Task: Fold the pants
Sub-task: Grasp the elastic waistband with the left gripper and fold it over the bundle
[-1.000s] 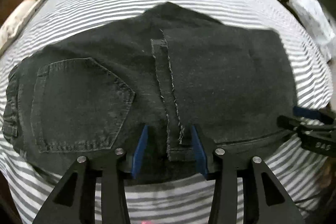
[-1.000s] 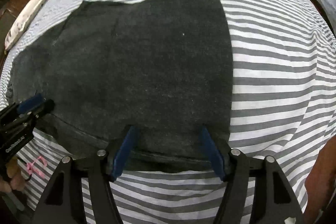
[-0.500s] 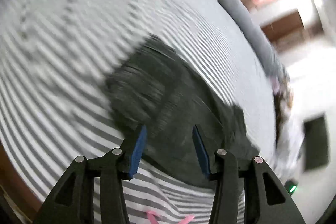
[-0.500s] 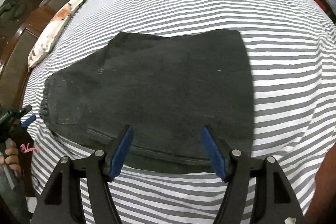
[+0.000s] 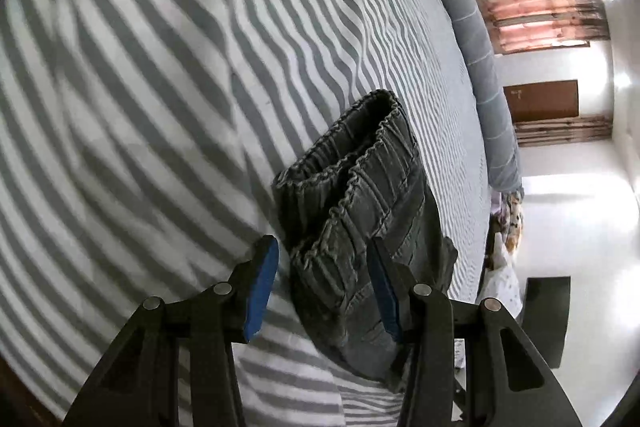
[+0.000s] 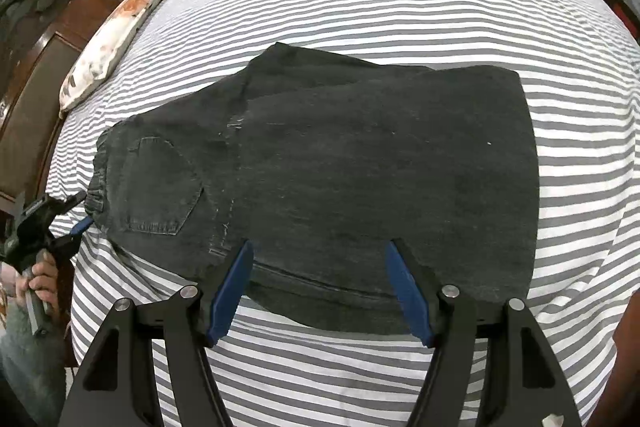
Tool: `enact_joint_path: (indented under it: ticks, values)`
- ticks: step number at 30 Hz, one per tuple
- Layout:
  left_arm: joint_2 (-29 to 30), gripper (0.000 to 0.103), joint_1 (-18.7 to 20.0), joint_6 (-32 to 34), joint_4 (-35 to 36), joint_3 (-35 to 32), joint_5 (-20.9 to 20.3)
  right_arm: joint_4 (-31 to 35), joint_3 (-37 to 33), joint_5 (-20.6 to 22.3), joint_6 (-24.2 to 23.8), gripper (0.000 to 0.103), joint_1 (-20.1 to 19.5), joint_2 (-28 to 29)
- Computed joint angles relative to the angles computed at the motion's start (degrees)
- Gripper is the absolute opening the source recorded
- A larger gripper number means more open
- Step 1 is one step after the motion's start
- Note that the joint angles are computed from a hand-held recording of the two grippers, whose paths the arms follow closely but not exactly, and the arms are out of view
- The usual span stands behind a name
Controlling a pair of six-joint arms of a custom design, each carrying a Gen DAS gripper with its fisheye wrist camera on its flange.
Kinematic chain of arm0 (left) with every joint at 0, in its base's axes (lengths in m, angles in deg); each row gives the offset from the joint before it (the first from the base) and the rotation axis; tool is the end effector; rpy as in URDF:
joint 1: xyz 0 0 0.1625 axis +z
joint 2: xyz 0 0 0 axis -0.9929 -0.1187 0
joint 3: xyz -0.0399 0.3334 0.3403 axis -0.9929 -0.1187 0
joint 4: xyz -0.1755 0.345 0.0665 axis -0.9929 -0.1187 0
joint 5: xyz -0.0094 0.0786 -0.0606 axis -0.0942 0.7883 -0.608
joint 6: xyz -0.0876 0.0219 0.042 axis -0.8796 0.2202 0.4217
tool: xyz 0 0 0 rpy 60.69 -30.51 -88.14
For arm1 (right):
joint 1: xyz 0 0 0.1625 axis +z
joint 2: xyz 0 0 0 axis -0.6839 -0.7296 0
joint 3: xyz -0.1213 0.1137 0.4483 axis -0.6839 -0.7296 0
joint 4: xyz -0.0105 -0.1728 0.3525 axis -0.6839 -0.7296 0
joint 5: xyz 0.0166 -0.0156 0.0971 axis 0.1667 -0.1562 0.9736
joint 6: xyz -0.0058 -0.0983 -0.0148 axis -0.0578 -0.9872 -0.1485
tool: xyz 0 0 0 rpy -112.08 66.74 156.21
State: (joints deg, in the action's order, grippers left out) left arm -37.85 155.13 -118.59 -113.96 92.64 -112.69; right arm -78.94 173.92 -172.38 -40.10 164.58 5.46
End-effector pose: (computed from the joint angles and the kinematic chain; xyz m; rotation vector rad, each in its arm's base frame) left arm 0.0030 -0.4734 0.3243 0.5395 -2.9983 0.6343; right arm 0.2790 -0.3283 0.1724 -0.1729 -2.4982 0.5965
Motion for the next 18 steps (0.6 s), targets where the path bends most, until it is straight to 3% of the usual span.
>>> enact_joint_path:
  ticks: [5, 11, 18]
  values:
    - [2.18, 0.047, 0.83, 3.00, -0.13, -0.84, 0.43, 0.82, -1.05, 0.85, 0.92, 0.066, 0.72, 1.25]
    - [2.99, 0.047, 3.21, 5.58, -3.29, -0.71, -2.71, 1.37, -2.07, 1.13, 0.82, 0.066, 1.53, 2.55]
    - [3.81, 0.028, -1.54, 9.83, -3.12, -0.70, 5.23, -1.20, -1.71, 1.49, 1.05, 0.066, 2.54, 3.64]
